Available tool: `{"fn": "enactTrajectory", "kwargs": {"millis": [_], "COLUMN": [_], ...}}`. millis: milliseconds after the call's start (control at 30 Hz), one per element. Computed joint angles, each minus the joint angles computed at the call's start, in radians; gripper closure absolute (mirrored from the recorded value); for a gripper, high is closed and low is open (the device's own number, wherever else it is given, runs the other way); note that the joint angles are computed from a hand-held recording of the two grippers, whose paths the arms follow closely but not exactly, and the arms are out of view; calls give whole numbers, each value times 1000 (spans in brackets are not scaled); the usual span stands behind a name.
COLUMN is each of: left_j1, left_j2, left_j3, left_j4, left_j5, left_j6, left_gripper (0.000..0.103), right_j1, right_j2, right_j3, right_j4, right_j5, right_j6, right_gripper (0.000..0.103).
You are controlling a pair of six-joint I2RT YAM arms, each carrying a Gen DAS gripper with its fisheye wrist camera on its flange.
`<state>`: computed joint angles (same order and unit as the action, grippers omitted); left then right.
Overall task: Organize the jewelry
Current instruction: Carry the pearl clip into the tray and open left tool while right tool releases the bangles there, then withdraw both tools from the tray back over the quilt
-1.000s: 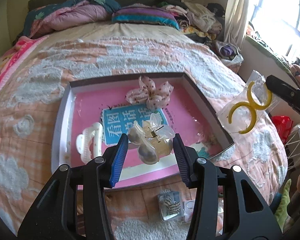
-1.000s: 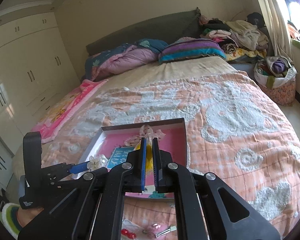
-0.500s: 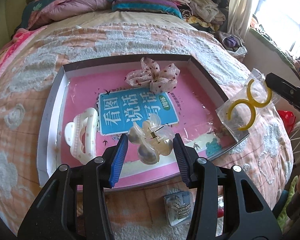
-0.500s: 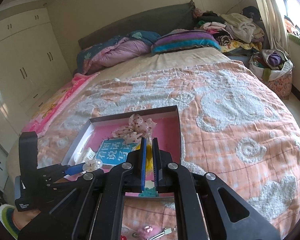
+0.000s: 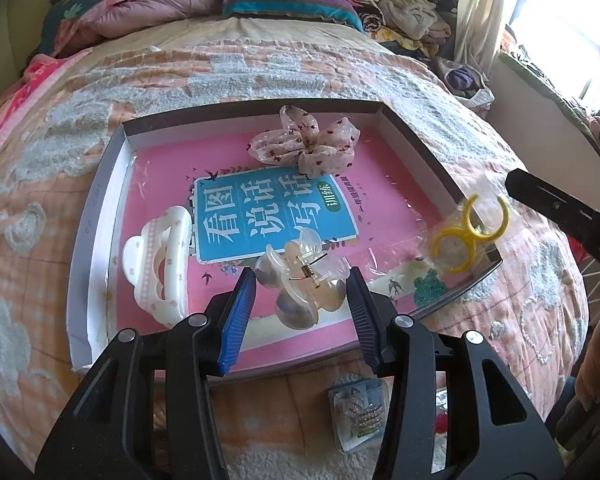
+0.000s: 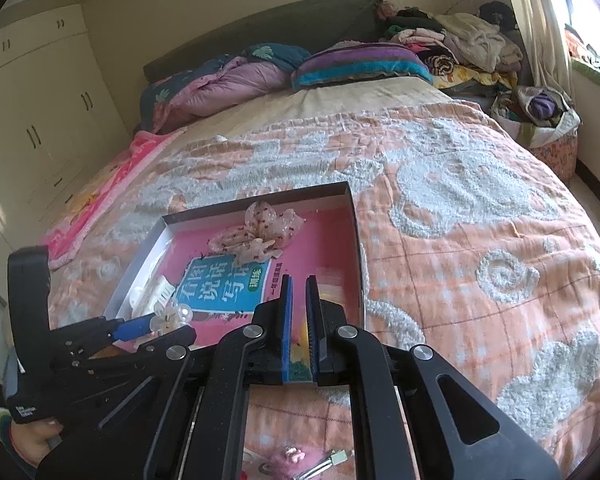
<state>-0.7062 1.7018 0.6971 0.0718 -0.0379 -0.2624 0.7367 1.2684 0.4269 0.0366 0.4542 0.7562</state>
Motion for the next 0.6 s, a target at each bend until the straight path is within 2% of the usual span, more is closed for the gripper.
{"fn": "enactTrajectory", "kwargs": {"millis": [67, 100, 133, 200, 233, 333, 600], "left_j1": [0, -1, -2, -5, -8, -15, -42], "left_j2": [-1, -4, -8, -22, -30, -62, -196], "left_j3": [-2, -2, -3, -6, -9, -15, -48], "left_j4": [3, 2, 2, -2, -4, -21, -88], "left_j5": [0, -3, -5, -8, -14, -24, -56], "left_j6": [0, -2, -3, -5, -6, -9, -30], "left_gripper": [65, 65, 64, 56, 52, 49, 33], "right_j1": [19, 34, 47, 70, 79, 116, 258], "right_j2": [-22, -49, -73, -119, -140, -212, -351], "right_j3": [-1, -10, -16, -21, -23, -29, 2], "right_j4": [-24, -38, -52, -97, -118, -189, -408], "right_j5": [26, 48, 65, 92, 102, 145, 273], "right_j6": [13, 27, 38, 56, 63, 97, 195], "right_gripper": [76, 63, 59, 58, 54, 44, 31]}}
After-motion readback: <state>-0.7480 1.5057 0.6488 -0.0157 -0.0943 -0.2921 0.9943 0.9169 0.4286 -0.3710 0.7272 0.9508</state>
